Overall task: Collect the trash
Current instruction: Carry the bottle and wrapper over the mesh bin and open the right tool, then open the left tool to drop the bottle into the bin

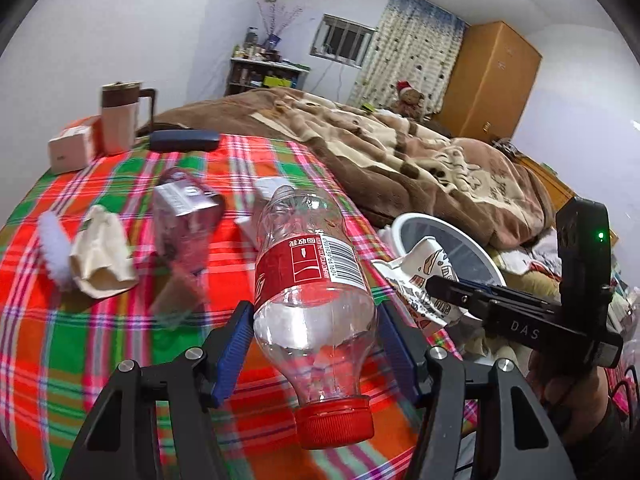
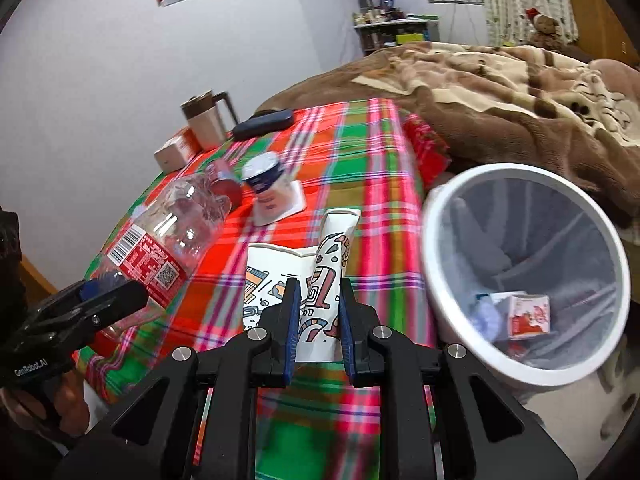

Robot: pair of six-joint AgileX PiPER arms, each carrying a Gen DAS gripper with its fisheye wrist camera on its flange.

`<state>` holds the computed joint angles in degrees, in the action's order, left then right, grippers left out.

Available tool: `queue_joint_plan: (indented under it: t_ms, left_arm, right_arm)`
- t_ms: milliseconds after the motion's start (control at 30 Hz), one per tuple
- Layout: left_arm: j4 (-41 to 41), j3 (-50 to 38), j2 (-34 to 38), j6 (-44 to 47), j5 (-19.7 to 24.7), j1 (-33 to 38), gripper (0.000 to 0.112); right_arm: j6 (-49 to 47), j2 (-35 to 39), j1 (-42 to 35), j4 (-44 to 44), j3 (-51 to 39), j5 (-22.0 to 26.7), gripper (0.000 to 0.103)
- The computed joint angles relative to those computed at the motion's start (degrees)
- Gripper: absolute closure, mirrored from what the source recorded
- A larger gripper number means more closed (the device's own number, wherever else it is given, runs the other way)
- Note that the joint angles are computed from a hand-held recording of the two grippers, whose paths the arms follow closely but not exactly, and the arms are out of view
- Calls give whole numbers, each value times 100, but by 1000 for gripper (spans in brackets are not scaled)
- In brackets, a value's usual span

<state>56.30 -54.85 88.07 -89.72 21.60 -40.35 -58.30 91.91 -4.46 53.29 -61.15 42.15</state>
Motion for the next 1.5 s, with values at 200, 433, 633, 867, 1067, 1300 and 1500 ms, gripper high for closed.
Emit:
queue_joint_plan:
  t_ms: [200,433,633,867,1067,1300,1500]
  left_arm:
    - [-845,-772,642,1127,-158,-38,50]
    - [-1914,-1813,1416,2529,-127,-145,50]
    - [-2838,-2713,2038,3688,7,-191,50]
    - [-3885,-3799,2814,4901,261,-180,50]
    - [-4682,-4642,3425,5748,528,-115,50]
    - [-5335,-5488,3996,6398,894,-5,49]
    - [-5289,-5634,4079,6327,785,27,49]
  right_arm:
    - [-52,12,-535,61,-7,-23,84]
    - [-11,116,-1100,55,-67,-130,84]
    - [23,231,-1380,12,-107,-196,84]
    - [159,425,-1527,-139,-221,-305,84]
    - [264,620,-1655,-245,-374,-275,84]
    - [622,782,-1602,-627,-545,-363,84]
    - [424,693,-1654,-401,-464,-453,45]
